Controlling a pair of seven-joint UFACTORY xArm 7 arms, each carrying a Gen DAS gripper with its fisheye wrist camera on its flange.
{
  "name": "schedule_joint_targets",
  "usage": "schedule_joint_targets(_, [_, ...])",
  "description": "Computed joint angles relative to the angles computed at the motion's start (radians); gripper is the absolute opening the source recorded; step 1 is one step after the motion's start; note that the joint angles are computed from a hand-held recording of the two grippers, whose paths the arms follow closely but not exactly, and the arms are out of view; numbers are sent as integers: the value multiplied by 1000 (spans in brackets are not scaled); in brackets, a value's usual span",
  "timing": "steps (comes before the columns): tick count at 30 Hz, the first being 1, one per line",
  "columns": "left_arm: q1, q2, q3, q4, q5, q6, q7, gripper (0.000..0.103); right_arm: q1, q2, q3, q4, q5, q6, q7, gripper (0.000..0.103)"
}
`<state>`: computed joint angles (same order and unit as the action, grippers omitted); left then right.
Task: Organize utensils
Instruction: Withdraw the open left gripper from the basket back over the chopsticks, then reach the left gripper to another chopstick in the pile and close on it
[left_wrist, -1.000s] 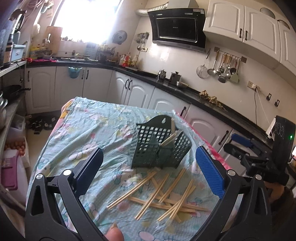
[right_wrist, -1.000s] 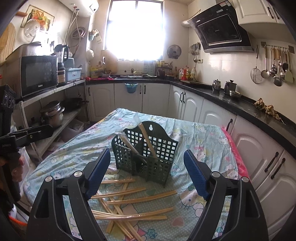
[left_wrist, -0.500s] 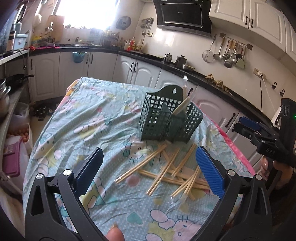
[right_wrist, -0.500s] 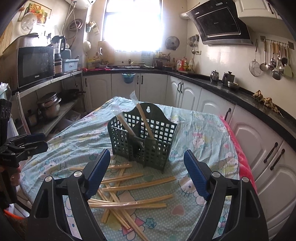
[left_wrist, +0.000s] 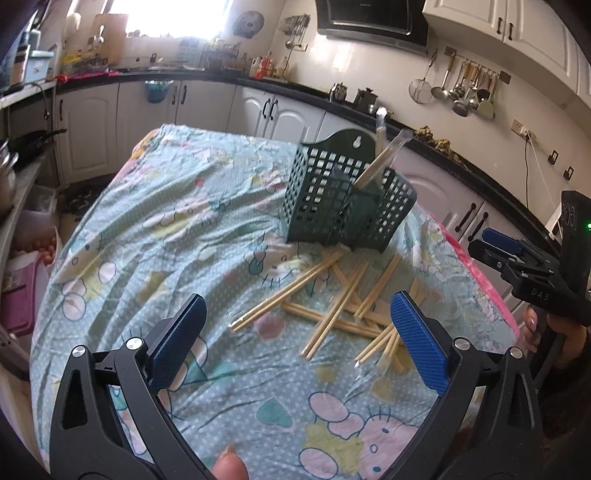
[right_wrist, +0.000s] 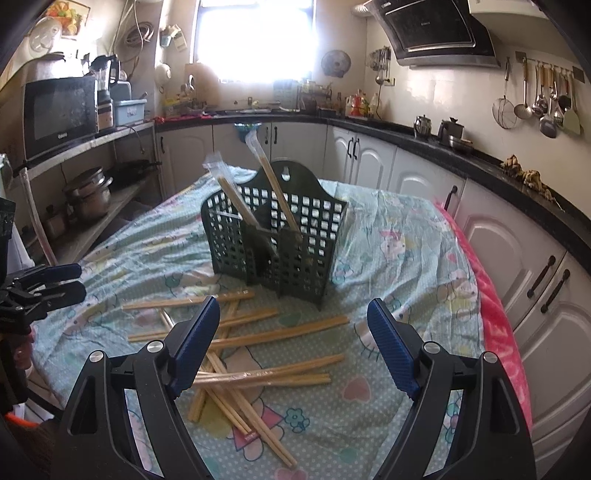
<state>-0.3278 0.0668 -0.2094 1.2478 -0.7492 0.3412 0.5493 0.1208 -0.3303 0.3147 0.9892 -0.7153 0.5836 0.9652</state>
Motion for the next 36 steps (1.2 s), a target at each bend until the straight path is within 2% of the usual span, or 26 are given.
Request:
schedule_joint_targets(6, [15, 22, 7, 1, 16, 48, -42, 90, 3, 19, -16, -14, 19, 9, 9, 79])
schedule_joint_targets(12, [37, 58, 5, 21, 12, 121, -89, 65, -3, 22, -28, -33, 13, 15, 17, 79])
schedule_joint_targets(20, [53, 119, 0, 62, 44, 161, -172, 59, -1, 38, -43, -46, 1, 37, 14, 79])
schedule_joint_targets(24, [69, 148, -12, 81, 30, 156, -188, 52, 2, 45, -61, -60, 27, 21, 0, 79])
schedule_joint_targets(27, [85, 167, -23, 100, 1, 155, -182, 51, 10, 58, -81, -67, 75, 13, -29, 79])
schedule_joint_targets(28, [91, 173, -29, 105, -13, 154, -174, 51, 12, 61, -86, -70, 91, 8, -39, 77])
schedule_joint_targets(31, [95, 184, -33, 115, -21, 151, -178, 43, 18, 69, -103, -77, 143, -1, -75, 69])
schedule_joint_targets(36, [110, 195, -42, 126, -51, 159, -172, 31, 16, 84, -125, -89, 217, -41, -110, 62])
